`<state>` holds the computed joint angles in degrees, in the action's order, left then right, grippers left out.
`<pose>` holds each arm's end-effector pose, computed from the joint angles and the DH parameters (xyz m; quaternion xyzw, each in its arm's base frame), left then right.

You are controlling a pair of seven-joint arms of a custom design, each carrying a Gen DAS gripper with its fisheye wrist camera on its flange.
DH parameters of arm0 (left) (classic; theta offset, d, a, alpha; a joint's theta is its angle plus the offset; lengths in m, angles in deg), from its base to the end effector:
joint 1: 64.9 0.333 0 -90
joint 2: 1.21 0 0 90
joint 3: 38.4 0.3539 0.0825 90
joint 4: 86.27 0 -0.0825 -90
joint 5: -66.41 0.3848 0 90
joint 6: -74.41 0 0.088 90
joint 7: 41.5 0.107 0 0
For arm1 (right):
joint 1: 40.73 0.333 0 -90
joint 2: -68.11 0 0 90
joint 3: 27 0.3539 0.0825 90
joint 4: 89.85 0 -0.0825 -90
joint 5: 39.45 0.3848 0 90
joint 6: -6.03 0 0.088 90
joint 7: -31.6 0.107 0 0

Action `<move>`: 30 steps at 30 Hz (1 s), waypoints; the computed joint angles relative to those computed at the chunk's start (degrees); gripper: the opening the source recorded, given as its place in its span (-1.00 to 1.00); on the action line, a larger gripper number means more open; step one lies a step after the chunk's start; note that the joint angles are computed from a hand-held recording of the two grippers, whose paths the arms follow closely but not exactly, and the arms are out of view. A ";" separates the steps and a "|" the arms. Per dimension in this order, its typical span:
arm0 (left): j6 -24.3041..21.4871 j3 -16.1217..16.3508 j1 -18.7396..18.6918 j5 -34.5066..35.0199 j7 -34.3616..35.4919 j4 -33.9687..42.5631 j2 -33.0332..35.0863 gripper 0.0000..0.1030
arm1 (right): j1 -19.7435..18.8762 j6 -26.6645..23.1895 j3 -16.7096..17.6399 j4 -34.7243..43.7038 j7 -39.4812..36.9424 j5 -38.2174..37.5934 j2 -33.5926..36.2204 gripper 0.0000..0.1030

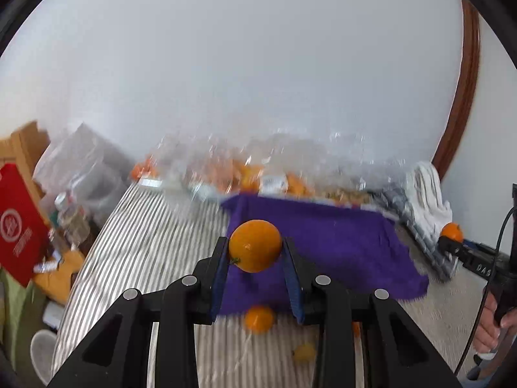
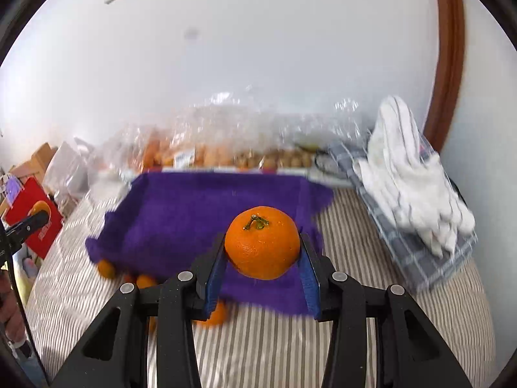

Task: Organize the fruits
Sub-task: 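Carry the tangerines onto the purple towel and open both tools to release them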

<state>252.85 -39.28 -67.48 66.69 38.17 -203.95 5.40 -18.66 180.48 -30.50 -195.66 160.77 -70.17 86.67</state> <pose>0.6242 -0.0377 0.5351 -0.6651 0.5920 -0.3579 0.2812 0.6373 0.2611 0.4826 -0.6881 0.5839 -0.2500 0.3507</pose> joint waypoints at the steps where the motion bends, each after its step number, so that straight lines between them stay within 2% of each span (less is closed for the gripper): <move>1: 0.45 -0.55 0.11 -0.73 0.22 1.72 1.53 -0.40 | -2.52 -0.25 2.95 2.32 -2.87 2.83 1.71 -0.18; 3: 0.89 -3.47 1.95 -4.65 3.32 5.45 4.91 -0.40 | -6.38 -0.61 7.72 5.62 -7.96 7.93 4.50 -0.18; 4: 0.71 -3.65 1.78 -5.71 3.99 7.13 6.41 -0.40 | -7.10 -1.32 8.64 7.90 -9.59 9.76 6.33 -0.18; 7: -0.59 0.31 -2.21 -5.19 2.33 11.56 10.48 -0.40 | -7.48 -3.31 9.14 13.06 -12.41 13.41 10.45 -0.18; 8: -1.11 2.79 -4.42 -3.99 0.94 13.13 12.19 -0.40 | -7.85 -3.53 9.54 14.57 -13.33 14.67 11.85 -0.18; 10: -2.63 4.98 -6.31 -2.92 -0.56 15.09 14.38 -0.40 | -8.46 -3.83 10.24 16.51 -14.90 16.80 13.97 -0.18; 14: -5.60 5.12 -6.29 -2.04 -0.70 16.94 17.18 -0.40 | -9.67 -5.59 12.06 18.89 -18.64 20.23 16.65 -0.18; 17: -5.78 5.63 -6.40 -0.72 -0.98 16.93 17.96 -0.40 | -10.55 -7.92 13.44 20.71 -21.20 22.94 18.50 -0.18; 20: -5.98 4.40 -5.15 -1.21 -0.29 17.24 18.71 -0.40 | -9.38 -9.64 12.16 21.94 -22.02 23.96 19.69 -0.18; 22: -5.84 4.92 -5.45 -1.21 -0.88 17.34 19.12 -0.40 | -8.95 -10.13 11.63 22.15 -22.40 24.38 20.03 -0.18; 24: -5.45 6.07 -6.36 -0.75 -1.86 17.51 19.67 -0.40 | -9.58 -9.86 12.49 22.02 -23.40 25.54 20.23 -0.18; 27: -4.50 9.67 -9.36 1.35 -4.60 17.11 20.02 -0.40 | -9.22 -9.33 12.13 21.37 -23.63 26.18 20.15 -0.18; 30: -5.22 10.41 -9.96 2.45 -5.33 17.43 20.25 -0.40 | -8.20 -8.09 11.10 20.26 -23.86 25.19 19.78 -0.17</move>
<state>247.63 -28.88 -77.44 69.14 32.84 -186.52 25.66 -26.86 172.38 -19.39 -175.40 136.92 -44.99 106.45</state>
